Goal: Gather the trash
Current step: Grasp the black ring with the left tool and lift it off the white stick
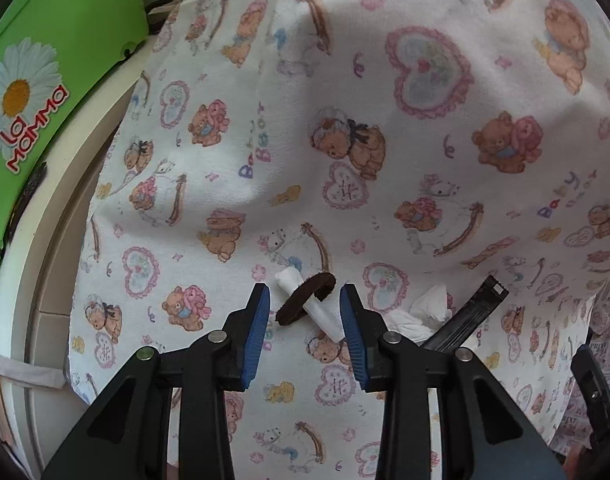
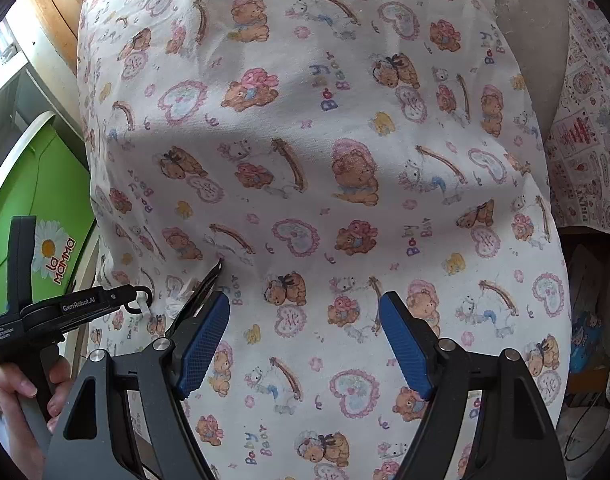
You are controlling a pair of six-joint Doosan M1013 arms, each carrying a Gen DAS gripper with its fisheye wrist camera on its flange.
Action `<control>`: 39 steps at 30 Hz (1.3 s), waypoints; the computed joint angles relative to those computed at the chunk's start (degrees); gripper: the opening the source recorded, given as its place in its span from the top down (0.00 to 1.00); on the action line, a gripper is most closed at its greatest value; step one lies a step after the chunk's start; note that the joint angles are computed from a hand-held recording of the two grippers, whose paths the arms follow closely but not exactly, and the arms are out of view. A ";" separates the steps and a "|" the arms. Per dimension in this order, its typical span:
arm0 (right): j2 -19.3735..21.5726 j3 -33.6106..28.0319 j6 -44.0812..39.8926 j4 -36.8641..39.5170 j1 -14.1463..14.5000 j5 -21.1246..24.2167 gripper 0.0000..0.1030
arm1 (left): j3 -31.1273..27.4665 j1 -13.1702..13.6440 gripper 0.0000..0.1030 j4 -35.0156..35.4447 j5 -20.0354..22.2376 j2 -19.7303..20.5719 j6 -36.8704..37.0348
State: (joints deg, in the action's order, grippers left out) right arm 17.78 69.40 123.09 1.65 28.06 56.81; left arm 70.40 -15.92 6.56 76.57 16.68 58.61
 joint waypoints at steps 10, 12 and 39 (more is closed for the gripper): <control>-0.03 -0.16 -0.18 -0.35 -0.10 -0.43 0.23 | 2.61 -1.35 0.94 -2.50 -4.80 -3.12 5.21; 0.11 -0.33 -0.71 -0.21 -0.06 -0.43 0.23 | 3.56 -1.82 0.94 -2.81 -6.34 -4.64 5.53; 1.11 -1.01 -10.00 -1.52 3.79 -2.68 0.31 | 16.83 0.83 0.94 -11.74 -20.37 -15.84 7.29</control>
